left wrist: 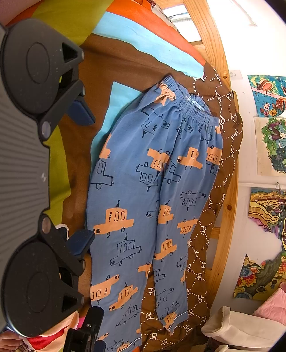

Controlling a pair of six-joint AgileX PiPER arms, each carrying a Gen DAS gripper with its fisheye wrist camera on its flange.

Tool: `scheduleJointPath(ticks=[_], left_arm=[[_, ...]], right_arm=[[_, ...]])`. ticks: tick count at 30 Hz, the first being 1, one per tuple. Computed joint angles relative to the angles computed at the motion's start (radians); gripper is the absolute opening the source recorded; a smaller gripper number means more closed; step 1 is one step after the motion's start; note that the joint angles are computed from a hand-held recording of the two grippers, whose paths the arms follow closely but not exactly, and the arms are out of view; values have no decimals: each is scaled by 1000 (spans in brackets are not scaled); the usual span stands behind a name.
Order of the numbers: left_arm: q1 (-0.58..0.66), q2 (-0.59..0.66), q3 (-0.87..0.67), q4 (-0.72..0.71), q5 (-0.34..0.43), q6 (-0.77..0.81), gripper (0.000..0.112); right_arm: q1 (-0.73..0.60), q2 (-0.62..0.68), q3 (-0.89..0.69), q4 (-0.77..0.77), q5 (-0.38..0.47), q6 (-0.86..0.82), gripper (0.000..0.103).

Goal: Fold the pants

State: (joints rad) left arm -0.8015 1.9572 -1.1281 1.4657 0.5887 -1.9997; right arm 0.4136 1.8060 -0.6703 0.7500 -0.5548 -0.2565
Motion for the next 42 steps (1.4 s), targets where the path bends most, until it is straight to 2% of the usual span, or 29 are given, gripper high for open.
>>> scheduleJointPath(ticks=[36,39,42], left_arm=[[-2,9,-1,-7,1,-6,103],[8,5,1,-5,-23,-8,103],[30,-3,1,-9,-79,-14,103]], right_arm=[[-3,12,-3,-9,4,20,102],[-2,13,-2,-8,3,20,102],[-13,16,-11,-27,12,21,102]])
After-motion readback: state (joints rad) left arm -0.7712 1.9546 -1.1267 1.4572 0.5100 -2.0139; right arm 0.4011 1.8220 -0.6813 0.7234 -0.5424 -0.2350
